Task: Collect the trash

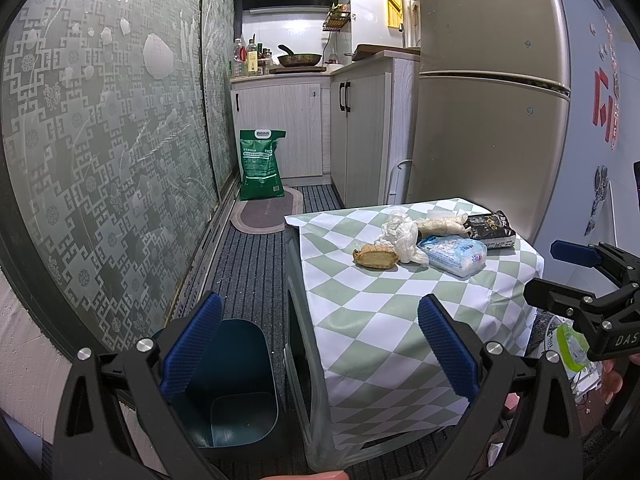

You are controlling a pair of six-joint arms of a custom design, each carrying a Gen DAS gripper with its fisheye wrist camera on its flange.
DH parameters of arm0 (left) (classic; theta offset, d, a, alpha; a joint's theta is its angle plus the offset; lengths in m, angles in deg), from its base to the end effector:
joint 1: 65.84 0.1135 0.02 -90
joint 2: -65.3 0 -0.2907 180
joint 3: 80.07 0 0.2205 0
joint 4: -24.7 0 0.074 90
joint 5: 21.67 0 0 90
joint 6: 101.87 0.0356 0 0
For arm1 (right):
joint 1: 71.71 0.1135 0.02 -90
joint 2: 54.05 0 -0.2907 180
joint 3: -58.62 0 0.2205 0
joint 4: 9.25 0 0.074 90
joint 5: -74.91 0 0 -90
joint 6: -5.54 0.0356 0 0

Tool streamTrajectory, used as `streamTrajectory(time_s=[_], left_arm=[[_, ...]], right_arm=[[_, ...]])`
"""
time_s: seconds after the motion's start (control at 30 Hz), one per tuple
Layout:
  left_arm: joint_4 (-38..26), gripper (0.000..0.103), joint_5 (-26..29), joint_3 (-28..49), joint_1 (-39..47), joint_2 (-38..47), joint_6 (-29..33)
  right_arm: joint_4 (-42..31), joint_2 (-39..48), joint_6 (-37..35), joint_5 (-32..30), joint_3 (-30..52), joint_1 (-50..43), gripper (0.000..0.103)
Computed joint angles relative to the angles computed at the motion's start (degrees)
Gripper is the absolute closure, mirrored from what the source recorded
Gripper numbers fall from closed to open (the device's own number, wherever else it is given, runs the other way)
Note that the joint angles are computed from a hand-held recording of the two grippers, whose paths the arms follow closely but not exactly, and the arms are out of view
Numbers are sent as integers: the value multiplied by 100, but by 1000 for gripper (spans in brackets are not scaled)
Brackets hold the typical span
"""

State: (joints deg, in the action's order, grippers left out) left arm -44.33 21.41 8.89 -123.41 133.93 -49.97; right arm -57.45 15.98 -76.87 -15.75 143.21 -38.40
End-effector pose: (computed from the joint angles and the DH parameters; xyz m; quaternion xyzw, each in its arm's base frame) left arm 0.1215 -0.1428 0.3870 0.0068 0.8698 0.0103 0.4933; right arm 0.1881 0.1241 0.3814 -0.1988 0.8587 0.1698 0.4407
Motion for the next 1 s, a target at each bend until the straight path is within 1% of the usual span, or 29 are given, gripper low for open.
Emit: streamTrajectory(time_s=[0.27,0.37,0.43,0.57,0.63,0.67,0.7,0.77,0.8,0.93,1.0], left_arm=[[-14,3,9,14,-12,-7,11],[-43,3,-14,33,-27,4,3],[-60,3,-23,42,-11,12,-20],[101,4,148,-33,119,-55,112],[218,5,232,-70,175,-88,254],[265,8,284,-80,221,-78,343],[314,13,341,-98,258,-75,399],[403,15,558,-127,394,-83,471],[497,16,738,-160,490,-106,552],[688,21,1046,-130,607,-54,932],[736,28,1251,-23,683,51,1162]], right_arm=[[-16,7,-1,-3,12,-3,2],[-31,14,-2,132,0,34,2],[9,32,-17,19,-48,-29,2],[120,17,1,-31,-148,-123,3],[147,13,-29,-111,-160,-182,3],[135,35,-47,-129,-128,-204,5],[139,57,-73,-168,-116,-234,9],[140,68,-68,-263,-112,-298,15],[144,88,-74,-333,-102,-348,17],[192,157,-92,-500,-62,-455,20],[241,205,-105,-588,-65,-511,20]])
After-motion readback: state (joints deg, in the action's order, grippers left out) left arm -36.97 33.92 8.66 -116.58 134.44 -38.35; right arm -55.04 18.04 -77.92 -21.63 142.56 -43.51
